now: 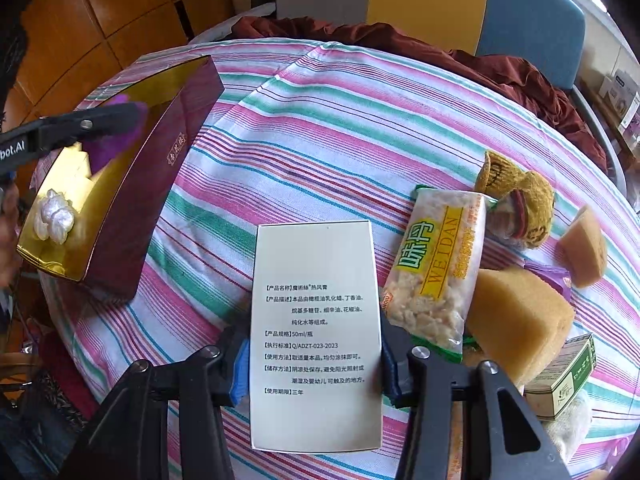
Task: Organize objects
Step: 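Carry the purple candy over the gold tin and open the left gripper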
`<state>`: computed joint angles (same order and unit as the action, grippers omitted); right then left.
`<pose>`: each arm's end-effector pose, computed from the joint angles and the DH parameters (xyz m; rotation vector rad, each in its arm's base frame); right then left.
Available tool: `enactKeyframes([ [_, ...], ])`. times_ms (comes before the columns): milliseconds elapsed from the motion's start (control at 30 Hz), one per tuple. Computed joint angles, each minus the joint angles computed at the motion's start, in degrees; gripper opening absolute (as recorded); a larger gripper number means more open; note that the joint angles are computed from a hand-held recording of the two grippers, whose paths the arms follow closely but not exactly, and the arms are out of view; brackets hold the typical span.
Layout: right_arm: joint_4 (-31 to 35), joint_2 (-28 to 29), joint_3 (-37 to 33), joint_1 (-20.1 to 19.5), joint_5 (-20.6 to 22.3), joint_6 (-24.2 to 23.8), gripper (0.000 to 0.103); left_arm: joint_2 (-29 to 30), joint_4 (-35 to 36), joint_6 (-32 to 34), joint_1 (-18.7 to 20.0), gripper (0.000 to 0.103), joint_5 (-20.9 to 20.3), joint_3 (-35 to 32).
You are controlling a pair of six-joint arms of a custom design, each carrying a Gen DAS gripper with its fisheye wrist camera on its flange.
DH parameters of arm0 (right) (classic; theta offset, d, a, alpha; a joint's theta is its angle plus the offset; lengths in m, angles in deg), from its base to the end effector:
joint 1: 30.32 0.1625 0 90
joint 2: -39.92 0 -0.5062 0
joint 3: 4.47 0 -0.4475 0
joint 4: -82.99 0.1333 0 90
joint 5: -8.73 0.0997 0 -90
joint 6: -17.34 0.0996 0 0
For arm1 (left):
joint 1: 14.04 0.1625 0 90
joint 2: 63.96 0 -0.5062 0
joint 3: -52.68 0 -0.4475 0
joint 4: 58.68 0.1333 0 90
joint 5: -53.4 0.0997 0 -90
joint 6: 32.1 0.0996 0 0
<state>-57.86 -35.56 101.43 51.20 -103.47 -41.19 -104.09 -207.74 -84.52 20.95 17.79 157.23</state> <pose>0.0005 -0.6456 0.3743 1.0259 -2.4168 0.1101 -0.4294 -0.5621 0.0181 0.1098 2.3522 -0.9098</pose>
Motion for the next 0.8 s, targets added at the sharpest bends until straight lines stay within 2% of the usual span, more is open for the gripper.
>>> enactKeyframes([
  [67, -0.8, 0.0, 0.3, 0.0, -0.4, -0.6, 0.049, -3.7, 7.0, -6.0, 0.3, 0.043, 2.8, 2.8],
  [200, -2.5, 0.3, 0.9, 0.2, -1.1, -1.7, 0.049, -9.8, 19.2, -17.3, 2.4, 0.043, 4.6, 6.5],
  [300, -2.4, 0.2, 0.9, 0.1, -1.2, -1.7, 0.049, -12.6, 25.2, -22.8, 4.4, 0.044, 5.1, 7.8],
  [500, -2.3, 0.2, 1.0, 0.1, -1.6, -1.8, 0.049, -13.6, 27.5, -26.8, 8.0, 0.044, 5.4, 8.2],
  [800, -2.5, 0.4, 0.9, 0.1, -1.7, -1.9, 0.049, -13.0, 29.2, -27.3, 10.7, 0.052, 7.3, 7.0],
])
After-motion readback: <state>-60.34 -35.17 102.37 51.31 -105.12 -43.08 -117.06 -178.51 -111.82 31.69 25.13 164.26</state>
